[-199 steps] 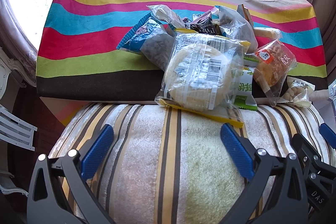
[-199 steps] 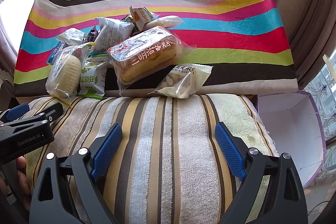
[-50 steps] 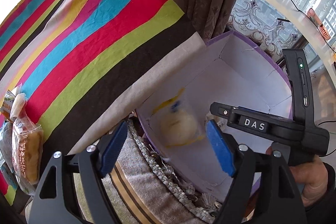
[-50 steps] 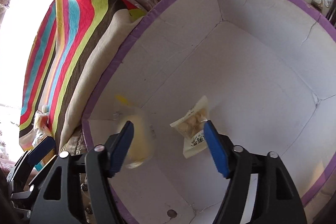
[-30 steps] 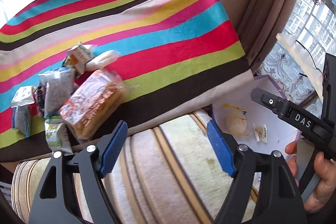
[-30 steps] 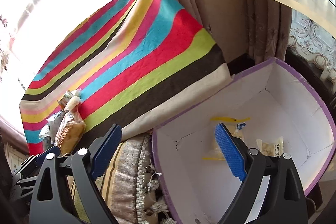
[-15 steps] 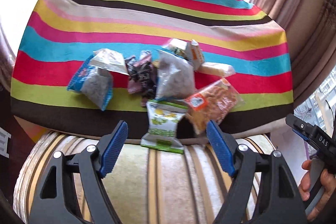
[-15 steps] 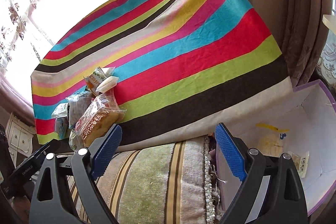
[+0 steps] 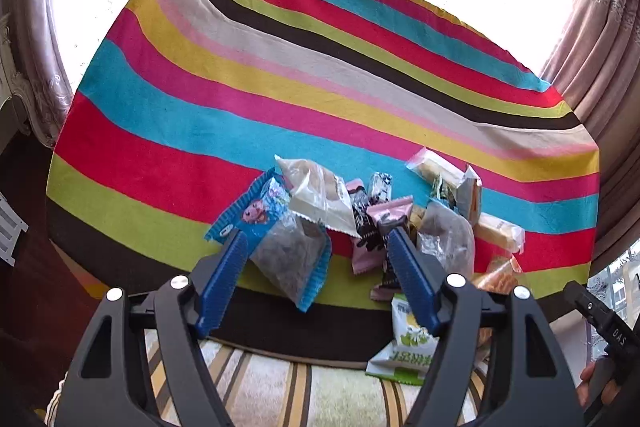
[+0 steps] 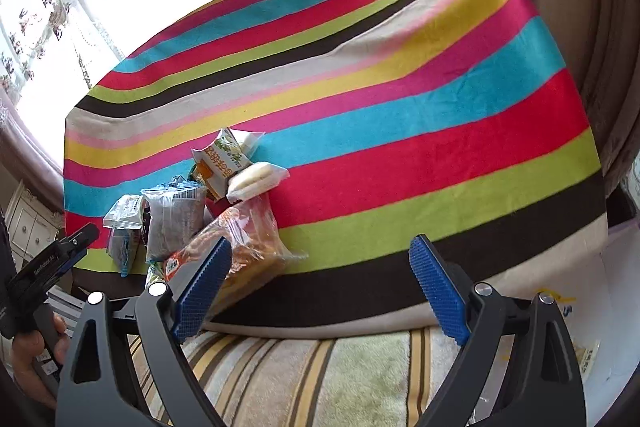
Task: Organize snacks
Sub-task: 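Move both tools back over the snack pile, then grasp the white wrapped pastry with the left tool while the right tool grasps the clear bun bag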
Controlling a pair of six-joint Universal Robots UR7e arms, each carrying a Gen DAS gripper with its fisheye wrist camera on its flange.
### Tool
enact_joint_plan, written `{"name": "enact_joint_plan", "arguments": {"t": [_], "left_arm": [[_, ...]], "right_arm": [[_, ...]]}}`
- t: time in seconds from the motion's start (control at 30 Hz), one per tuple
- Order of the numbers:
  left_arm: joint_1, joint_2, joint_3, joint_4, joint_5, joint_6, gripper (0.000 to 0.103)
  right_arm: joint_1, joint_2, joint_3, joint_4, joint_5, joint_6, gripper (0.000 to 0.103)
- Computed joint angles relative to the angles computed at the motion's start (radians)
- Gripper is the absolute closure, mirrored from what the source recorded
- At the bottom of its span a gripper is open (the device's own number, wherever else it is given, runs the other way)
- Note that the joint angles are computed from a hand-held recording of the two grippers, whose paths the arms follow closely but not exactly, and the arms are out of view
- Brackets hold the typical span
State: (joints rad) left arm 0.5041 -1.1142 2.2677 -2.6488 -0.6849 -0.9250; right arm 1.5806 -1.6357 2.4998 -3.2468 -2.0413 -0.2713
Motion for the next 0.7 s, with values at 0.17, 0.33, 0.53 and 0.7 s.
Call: {"name": "enact_joint_plan", "arguments": {"t": [0.17, 0.33, 0.53, 0.7], "left_arm": [[0.040, 0.040, -0.051, 0.001, 0.029, 0.043, 0.030], [0.080, 0.079, -0.116, 0.097, 0.031, 0.039, 0.030], [0.094, 0.136, -0.199, 0.267, 0.071, 0.033, 0.029], [0.115, 0.173, -0.242, 0.349, 0.072, 0.033, 0.028]], "right_arm": [[0.059, 0.121, -0.069, -0.048, -0.069, -0.067, 0.015], [0.086, 0.220, -0.151, -0.033, -0.138, -0.139, 0.015], [0.096, 0.320, -0.233, -0.005, -0.202, -0.218, 0.015], [0.078, 0.375, -0.279, 0.049, -0.217, -0.246, 0.015]]}}
